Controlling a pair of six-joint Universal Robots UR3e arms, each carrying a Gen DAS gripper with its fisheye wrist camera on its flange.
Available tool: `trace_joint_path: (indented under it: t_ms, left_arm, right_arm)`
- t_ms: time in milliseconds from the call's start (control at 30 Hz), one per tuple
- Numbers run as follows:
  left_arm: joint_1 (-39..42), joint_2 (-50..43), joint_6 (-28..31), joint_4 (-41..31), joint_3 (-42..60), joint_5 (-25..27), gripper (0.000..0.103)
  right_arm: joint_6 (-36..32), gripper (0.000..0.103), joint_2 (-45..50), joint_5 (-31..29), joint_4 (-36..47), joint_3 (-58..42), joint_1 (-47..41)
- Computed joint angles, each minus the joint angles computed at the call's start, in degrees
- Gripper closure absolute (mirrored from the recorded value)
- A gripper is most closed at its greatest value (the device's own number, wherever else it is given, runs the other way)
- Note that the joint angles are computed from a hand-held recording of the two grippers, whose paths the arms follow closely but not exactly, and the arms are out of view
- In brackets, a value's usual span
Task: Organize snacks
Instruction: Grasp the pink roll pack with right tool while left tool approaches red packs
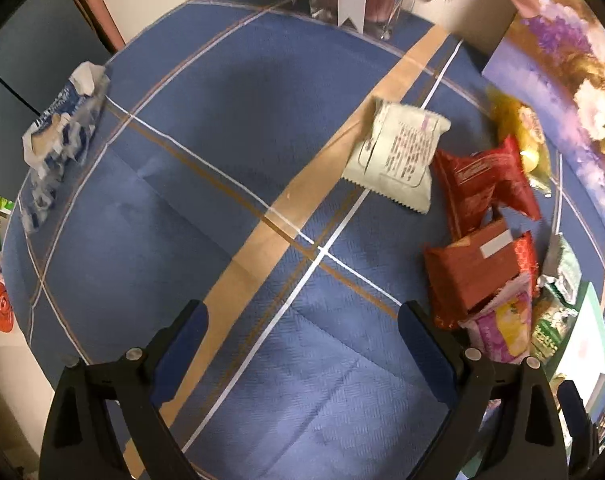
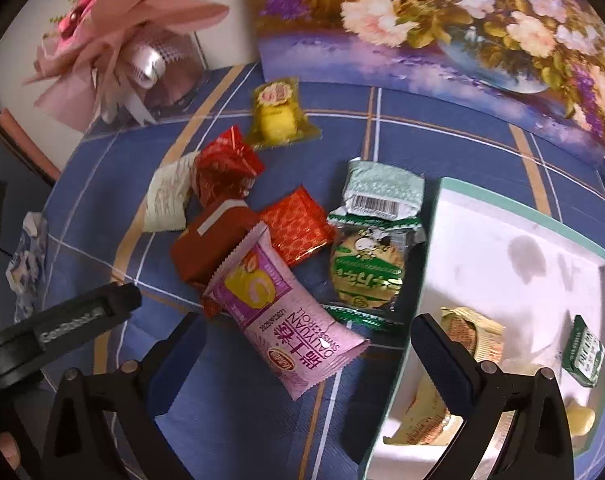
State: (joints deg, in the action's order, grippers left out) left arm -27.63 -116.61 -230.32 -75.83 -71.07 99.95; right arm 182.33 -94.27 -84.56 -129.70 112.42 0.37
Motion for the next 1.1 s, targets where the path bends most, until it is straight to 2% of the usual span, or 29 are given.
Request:
trace_joint_path:
  t_ms: [667, 933, 1100]
  left_arm:
    - [1.96, -3.72, 1.05, 1.14, 2.40, -0.46, 0.007]
    - [1.37, -3.30, 0.39, 1.13, 1.98, -0.23, 0.007]
    - [1.16, -3.19, 0.03, 1.19, 1.92, -0.18, 0.007]
  right_arm:
    - [-0.94, 0.006, 9.51, -1.24, -5.03, -0.70, 3.68]
    - [-0.81, 0.031, 8.11, 0.13, -6.24, 0.99, -0.01]
    - [-2.61, 0.041, 5.94, 3.32, -5.00, 2.24, -3.97]
